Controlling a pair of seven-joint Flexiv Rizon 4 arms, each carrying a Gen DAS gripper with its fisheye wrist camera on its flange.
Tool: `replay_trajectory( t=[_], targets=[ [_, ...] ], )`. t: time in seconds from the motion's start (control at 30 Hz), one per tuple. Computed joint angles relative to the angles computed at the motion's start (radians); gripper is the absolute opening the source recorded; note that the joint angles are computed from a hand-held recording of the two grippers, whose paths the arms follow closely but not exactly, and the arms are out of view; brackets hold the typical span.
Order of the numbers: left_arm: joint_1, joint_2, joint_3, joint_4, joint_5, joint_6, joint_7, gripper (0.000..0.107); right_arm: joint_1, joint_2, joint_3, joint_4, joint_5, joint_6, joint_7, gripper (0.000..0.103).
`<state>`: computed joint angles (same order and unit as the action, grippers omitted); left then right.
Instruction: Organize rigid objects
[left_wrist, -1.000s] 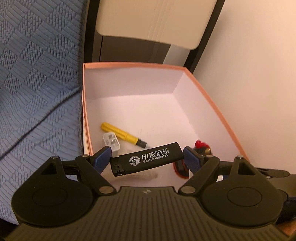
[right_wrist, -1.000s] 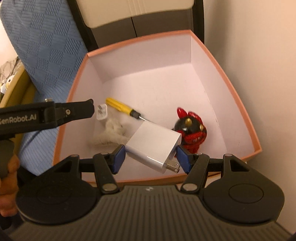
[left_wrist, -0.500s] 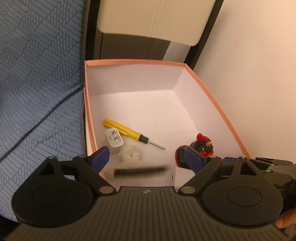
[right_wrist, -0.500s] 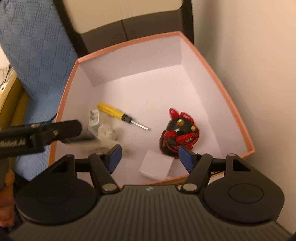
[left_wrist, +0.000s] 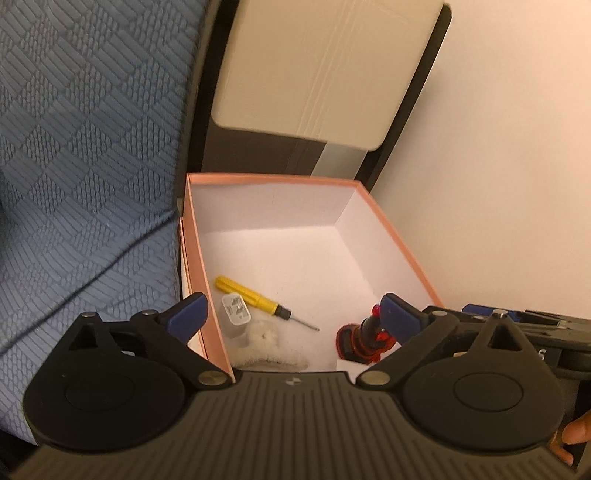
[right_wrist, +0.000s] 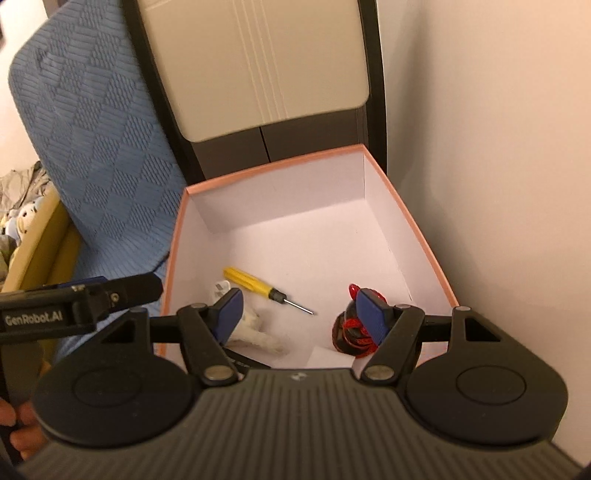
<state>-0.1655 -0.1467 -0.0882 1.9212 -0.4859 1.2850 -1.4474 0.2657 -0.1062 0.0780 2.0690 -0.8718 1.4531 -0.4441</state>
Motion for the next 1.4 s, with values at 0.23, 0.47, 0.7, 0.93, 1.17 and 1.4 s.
replay_trajectory(
  t=[0.23, 0.47, 0.7, 0.93, 1.17, 1.4],
  targets=[
    [-0.008, 0.077, -0.01, 0.067, -0.127, 0.094, 0.141, 0.101, -0.017, 0.051, -0.002, 0.02, -0.196, 0.021, 0.171, 0.07],
    [-0.052, 0.121, -0.004, 0.129, -0.284, 0.202, 0.295, 0.102, -0.063, 0.088, 0.025, 0.039, -0.373, 0.037, 0.34, 0.07],
    [-0.07, 0.172, 0.032, 0.174, -0.19, 0.211, 0.229, 0.102, -0.102, 0.109, 0.04, 0.056, -0.508, 0.064, 0.481, 0.07],
    [-0.043, 0.241, 0.064, 0.232, 0.006, 0.16, 0.085, 0.102, -0.127, 0.148, 0.058, 0.092, -0.618, 0.066, 0.607, 0.07],
    [-0.029, 0.294, 0.092, 0.282, 0.089, 0.106, 0.035, 0.102, -0.122, 0.163, 0.069, 0.127, -0.701, 0.049, 0.705, 0.07],
    [0.006, 0.326, 0.103, 0.306, 0.167, 0.057, -0.017, 0.102, -0.097, 0.169, 0.076, 0.141, -0.731, -0.013, 0.738, 0.072]
  ],
)
